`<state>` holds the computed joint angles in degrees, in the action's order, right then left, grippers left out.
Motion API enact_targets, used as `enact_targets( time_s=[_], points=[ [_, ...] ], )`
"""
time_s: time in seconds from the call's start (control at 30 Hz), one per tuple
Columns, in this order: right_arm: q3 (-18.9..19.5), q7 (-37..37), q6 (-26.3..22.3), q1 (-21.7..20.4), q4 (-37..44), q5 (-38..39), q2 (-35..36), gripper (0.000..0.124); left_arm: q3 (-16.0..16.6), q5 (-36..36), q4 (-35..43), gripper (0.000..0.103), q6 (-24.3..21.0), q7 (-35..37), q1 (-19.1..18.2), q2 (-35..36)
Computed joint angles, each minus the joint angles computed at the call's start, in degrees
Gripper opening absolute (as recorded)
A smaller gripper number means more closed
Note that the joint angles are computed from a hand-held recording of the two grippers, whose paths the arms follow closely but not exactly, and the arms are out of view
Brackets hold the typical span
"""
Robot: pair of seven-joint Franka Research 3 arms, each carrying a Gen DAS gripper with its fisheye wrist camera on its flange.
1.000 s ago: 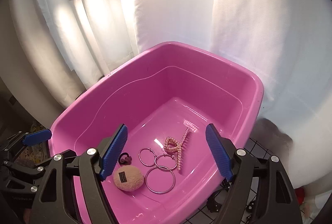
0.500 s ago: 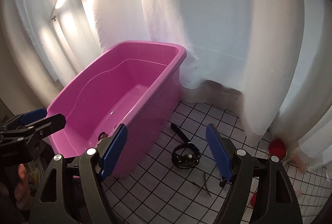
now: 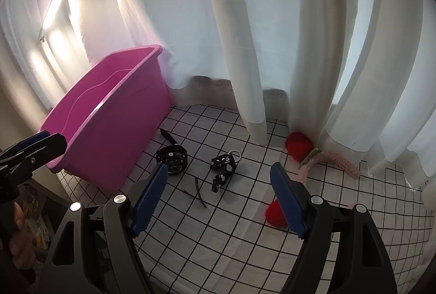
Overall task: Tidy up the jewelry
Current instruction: 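Move both tools back over the table toward the headband and hair clip, then lower the left tool to the brown hair clip while the right tool approaches the pink headband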
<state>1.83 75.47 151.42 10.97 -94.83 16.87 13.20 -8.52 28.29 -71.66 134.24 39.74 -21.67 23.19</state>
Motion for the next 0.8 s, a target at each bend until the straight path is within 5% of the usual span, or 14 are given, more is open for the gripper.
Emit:
enact_targets(
  time_s=[0.33,0.8],
  points=[
    [-1.1,-10.6,-0.2,-5.7,-8.3,7.8,-2.7,0.074,-0.1,-0.3,3.6,0.097,-5.7,-6.3,-5.0,5.9],
    [-0.8,-24.2,-3.9,-10.2,-6.0,16.4,1.4,0.074,2.5,1.0,13.4,0.097,-14.4,-16.0,-10.3,14.7]
  ],
)
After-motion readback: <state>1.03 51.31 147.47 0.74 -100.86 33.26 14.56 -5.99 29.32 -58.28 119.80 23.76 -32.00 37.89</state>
